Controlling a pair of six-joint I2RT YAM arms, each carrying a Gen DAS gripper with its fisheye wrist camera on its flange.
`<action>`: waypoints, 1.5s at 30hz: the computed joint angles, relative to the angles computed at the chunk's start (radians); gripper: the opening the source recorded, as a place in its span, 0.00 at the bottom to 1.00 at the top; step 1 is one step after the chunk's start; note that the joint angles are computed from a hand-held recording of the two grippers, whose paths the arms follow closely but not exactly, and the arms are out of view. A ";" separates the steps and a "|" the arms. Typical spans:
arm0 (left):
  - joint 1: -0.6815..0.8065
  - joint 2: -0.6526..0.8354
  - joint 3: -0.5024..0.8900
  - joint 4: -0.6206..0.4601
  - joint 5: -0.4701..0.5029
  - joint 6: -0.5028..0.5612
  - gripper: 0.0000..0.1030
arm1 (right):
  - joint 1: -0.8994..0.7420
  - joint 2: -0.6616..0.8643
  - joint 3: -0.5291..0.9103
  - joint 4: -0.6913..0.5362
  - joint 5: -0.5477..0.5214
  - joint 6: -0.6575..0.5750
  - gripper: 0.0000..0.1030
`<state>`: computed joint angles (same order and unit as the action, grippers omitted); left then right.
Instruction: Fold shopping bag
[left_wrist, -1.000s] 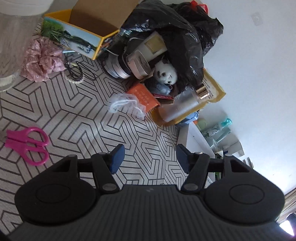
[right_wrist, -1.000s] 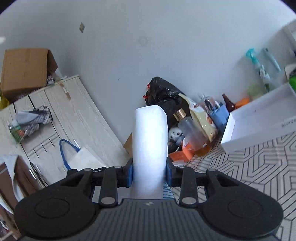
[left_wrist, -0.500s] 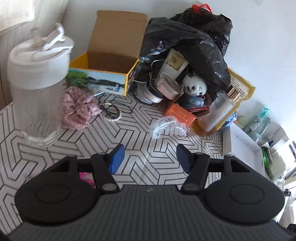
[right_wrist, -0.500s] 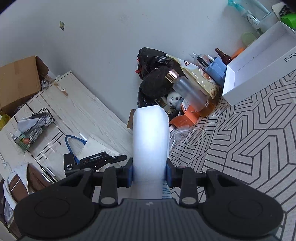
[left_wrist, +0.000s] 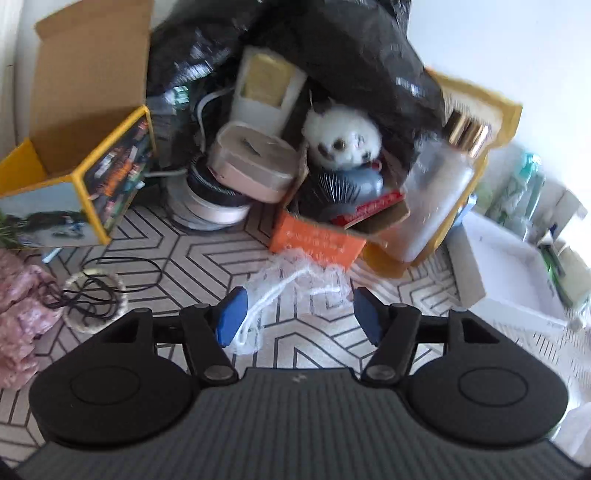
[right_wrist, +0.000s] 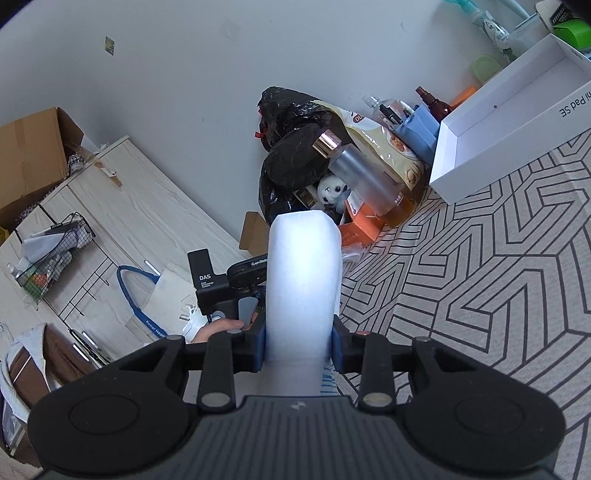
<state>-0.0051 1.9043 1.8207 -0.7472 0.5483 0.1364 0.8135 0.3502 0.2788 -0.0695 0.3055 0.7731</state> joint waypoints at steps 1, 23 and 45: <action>-0.013 0.003 -0.009 0.022 -0.021 0.002 0.53 | -0.005 0.004 0.001 0.002 -0.006 -0.001 0.33; -0.006 0.115 0.131 -0.052 -0.049 0.037 0.13 | -0.012 0.330 0.177 0.037 0.030 -0.004 0.34; 0.192 -0.231 -0.060 -0.489 0.468 0.171 0.03 | 0.337 -0.003 0.060 -0.001 0.433 -0.100 0.34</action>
